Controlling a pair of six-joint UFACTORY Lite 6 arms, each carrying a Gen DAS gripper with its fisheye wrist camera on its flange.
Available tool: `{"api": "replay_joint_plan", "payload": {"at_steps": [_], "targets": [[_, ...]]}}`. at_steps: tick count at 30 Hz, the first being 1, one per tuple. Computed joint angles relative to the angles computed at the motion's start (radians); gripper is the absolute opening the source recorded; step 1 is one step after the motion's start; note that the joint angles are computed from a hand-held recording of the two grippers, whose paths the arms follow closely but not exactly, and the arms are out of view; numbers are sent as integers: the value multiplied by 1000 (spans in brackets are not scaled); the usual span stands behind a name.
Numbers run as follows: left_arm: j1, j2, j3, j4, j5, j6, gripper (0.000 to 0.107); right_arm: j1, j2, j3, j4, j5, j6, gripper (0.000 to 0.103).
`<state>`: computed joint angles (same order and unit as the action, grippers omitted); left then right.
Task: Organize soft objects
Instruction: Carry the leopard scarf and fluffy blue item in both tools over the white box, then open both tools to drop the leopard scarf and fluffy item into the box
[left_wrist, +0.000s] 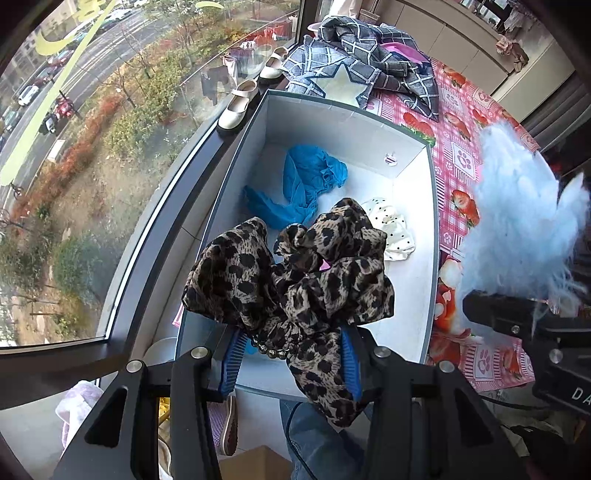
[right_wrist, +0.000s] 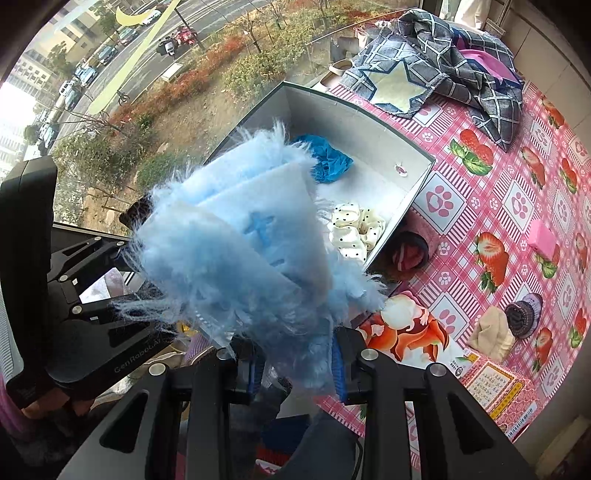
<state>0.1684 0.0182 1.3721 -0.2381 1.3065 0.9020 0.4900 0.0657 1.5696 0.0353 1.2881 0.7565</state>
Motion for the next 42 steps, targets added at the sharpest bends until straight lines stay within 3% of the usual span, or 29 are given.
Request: {"api": "replay_joint_plan", "payload": {"at_steps": [24,27,29,30,31,33,35,37,42], "targets": [[-66,26,-28,35,-29,-43,50,-47,130,117,44,-16,-56,31],[-69,15,-38,34,-28,-39,57,-52,133,124,47,-16,-59,32],[-66,9,-40,27,-30,-34,71,-56,125,118,52,-20,-63,45],[-65,6,-41,26,-31,-35,74,-55,121,118,45,-20,-58,61],[-64,6,-40,24,-31,-37,80,-51,113,116,34,-23,-51,67],[-53,13,-32,9,-25,-36,82,-49,104,121,27,-28,-46,67],[-47,22,-22,-2,-18,-45,92,-51,96,123,28,-26,-39,72],[-45,31,-10,-8,-14,-59,101,-52,70,105,17,-27,-18,95],[-66,61,41,-37,44,-95,103,-88,-74,-4,2,-14,43,95]]}}
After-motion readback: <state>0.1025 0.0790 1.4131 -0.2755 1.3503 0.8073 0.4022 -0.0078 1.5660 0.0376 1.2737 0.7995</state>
